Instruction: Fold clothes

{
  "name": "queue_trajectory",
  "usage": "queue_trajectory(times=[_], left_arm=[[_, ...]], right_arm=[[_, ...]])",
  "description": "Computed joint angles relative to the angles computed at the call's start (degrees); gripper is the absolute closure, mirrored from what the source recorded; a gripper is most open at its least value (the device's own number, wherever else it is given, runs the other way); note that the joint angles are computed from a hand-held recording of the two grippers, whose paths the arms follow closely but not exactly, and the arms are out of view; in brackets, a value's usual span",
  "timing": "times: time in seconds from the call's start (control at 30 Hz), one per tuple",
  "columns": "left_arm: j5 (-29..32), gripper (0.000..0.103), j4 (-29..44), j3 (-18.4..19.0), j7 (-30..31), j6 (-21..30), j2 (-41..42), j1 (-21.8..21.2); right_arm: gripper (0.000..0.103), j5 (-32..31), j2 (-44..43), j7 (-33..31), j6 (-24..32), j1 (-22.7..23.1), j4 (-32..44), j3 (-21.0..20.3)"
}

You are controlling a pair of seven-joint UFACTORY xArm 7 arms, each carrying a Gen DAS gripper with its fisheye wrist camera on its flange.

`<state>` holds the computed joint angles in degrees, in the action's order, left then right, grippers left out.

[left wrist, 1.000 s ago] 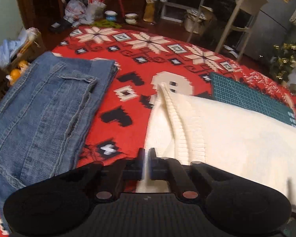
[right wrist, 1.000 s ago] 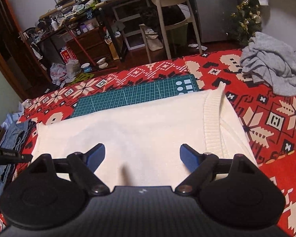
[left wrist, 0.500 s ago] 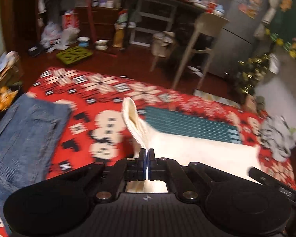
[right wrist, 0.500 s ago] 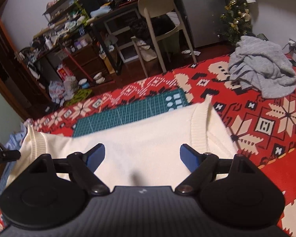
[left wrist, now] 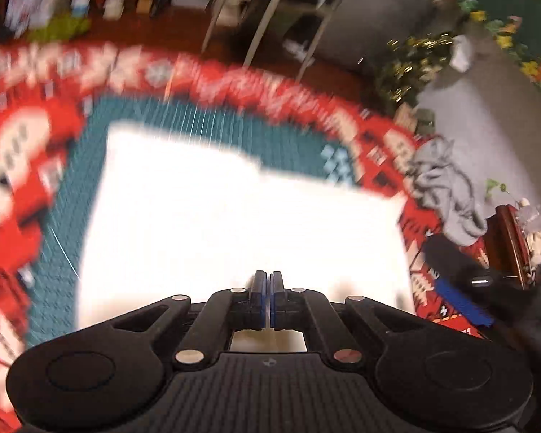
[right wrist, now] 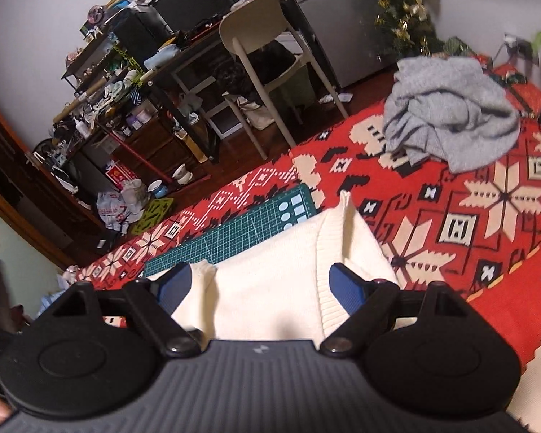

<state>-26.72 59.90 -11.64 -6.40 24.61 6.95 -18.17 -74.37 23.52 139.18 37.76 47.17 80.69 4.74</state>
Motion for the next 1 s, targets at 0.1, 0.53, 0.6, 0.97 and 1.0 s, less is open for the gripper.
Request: queue_trajectory(times=[0.1, 0.53, 0.6, 0.97, 1.0], left_arm=[[-16.78, 0.096, -0.72, -1.42, 8.12, 2.09, -0.49, 3.08], [-23.58, 0.078, -12.15, 8.93, 19.66, 4.01, -17.65, 1.53], [-27.93, 0.089, -13.13, 10.55, 22.95, 4.41, -17.27, 1.49], [-29.85, 0.092, -11.20, 7.61, 26.79, 3.81, -11.32, 3.36], [-29.31, 0.092, -11.34, 7.36, 26.30, 3.42, -10.97, 3.50]], right_arm=[[0.017, -1.49, 0.49, 1.59, -2.51, -0.40, -0.03, -0.29], [0.039, -3.50, 8.53, 1.42, -19.13, -0.44, 8.36, -3.23], [0.054, -1.28, 11.14, 0.70, -23.34, -1.06, 10.58, -3.69], [0.099, 18.93, 20.76, -21.33, -22.66, -3.12, 19.18, 0.64], [0.099, 19.41, 20.50, -21.89, -21.34, -1.96, 19.35, -0.23]])
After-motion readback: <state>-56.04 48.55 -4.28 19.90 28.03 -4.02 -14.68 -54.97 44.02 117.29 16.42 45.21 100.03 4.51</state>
